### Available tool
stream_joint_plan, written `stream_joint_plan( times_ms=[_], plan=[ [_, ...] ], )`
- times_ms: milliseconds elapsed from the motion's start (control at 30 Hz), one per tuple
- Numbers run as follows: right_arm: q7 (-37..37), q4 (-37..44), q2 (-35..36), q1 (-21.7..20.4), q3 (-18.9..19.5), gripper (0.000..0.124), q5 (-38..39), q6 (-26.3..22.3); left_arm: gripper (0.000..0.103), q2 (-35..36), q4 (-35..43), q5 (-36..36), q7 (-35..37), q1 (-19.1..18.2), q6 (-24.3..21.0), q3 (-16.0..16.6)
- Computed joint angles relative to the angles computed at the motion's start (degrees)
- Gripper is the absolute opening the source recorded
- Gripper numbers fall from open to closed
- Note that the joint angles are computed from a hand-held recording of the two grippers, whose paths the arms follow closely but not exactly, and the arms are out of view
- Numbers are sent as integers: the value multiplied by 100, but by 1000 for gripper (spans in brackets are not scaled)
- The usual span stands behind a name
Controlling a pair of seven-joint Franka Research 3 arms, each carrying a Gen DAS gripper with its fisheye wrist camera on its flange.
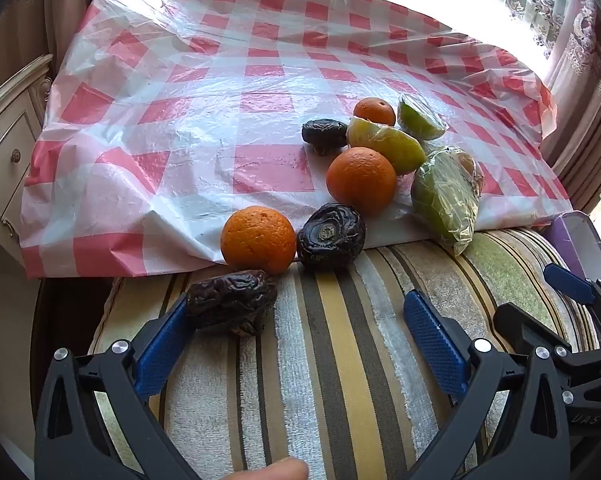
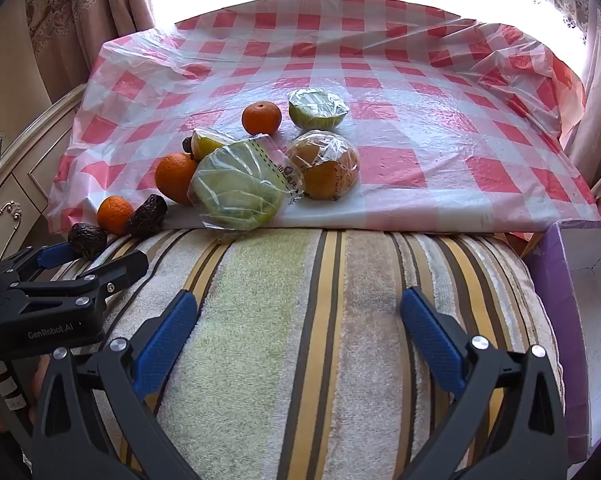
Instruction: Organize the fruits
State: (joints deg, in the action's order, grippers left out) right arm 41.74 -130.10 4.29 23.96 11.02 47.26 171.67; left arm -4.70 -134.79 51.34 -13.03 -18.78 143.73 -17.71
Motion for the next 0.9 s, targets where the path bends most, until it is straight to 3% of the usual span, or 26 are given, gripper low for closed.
stream_joint_plan(
  times_ms=[900],
  plan=[
    [-31, 7, -2, 3, -5, 102, 42, -14, 99, 6, 12, -39, 42, -9, -33, 2]
  ],
)
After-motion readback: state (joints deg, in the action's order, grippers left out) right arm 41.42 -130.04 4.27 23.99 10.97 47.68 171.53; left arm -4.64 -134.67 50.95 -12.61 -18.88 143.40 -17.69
